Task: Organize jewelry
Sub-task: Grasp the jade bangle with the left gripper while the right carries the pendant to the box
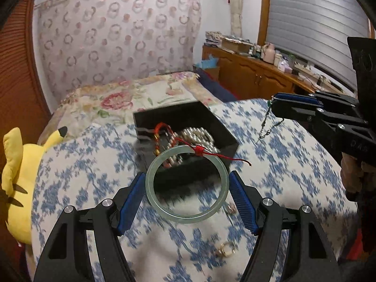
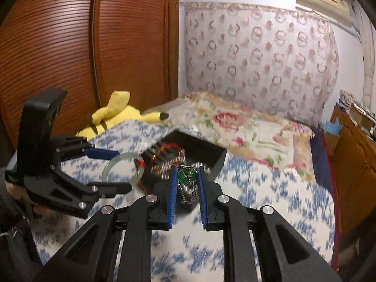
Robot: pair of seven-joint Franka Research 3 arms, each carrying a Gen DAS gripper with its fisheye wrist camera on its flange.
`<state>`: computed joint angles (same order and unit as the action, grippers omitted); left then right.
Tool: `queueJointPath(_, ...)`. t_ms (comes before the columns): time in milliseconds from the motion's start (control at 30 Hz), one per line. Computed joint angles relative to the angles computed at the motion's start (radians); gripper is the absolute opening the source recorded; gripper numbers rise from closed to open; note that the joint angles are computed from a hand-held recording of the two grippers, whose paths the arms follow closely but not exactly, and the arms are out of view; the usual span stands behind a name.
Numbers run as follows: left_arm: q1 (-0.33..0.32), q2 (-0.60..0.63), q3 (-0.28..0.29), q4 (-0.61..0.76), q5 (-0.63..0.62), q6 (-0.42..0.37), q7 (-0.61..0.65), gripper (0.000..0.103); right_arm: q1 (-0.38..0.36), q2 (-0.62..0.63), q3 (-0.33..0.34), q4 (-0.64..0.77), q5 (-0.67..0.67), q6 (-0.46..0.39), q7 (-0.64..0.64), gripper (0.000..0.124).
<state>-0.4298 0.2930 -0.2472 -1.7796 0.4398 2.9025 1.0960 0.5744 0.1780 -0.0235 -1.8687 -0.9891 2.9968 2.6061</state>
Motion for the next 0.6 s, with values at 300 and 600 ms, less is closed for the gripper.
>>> queueJointPath(300,-0.005,0.081,0.018,0.132,-0.005,-0.043,0.004,0.069,-0.07,0.162,0.057,0.156,0.321,0.038,-0.338,0.019)
queueJointPath(600,-0.018,0.175,0.03,0.279,-0.019,-0.104,0.035,0.069,-0.117,0.291,0.112,0.282,0.581,-0.008,-0.58,0.019)
